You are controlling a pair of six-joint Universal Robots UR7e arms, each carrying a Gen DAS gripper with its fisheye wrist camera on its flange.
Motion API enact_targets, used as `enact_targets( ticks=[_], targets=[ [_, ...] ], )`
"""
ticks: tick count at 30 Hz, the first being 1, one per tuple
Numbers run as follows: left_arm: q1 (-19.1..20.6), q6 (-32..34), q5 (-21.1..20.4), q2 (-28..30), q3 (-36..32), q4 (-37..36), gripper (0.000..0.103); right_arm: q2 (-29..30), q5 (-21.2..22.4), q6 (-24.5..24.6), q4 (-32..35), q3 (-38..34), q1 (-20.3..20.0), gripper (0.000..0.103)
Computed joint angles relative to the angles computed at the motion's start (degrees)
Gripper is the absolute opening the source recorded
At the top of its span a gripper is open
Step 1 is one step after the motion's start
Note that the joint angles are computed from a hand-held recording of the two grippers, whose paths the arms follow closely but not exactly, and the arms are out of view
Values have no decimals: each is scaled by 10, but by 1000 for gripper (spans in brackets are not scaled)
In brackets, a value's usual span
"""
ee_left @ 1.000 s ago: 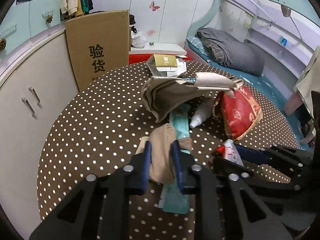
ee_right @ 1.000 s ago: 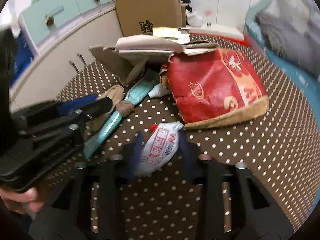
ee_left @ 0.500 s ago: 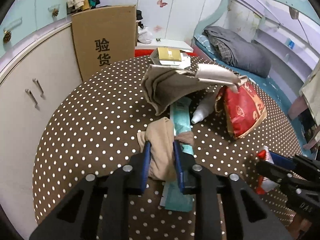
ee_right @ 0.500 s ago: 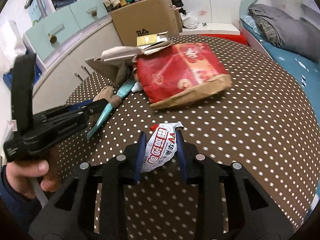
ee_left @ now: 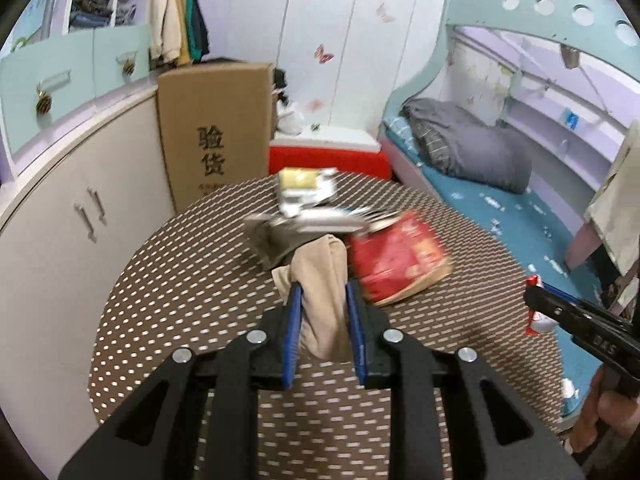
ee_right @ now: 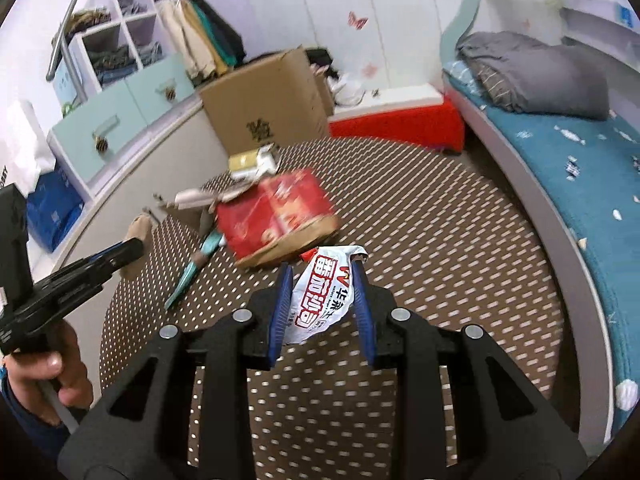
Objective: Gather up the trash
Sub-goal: 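Carry the beige cloth and white wrapper to the wastebasket and release both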
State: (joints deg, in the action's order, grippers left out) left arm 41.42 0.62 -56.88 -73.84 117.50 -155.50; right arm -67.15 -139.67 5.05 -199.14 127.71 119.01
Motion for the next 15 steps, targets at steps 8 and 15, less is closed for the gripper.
enact_targets(
  ticks=[8,15],
  targets=[
    [-53,-22,-43,29,-15,-14,22,-87,-36,-48,-43,38,16,30],
    [-98,-9,-86,82,-42,-40,22,-158,-79,-88,-93,57,15,30]
  ],
)
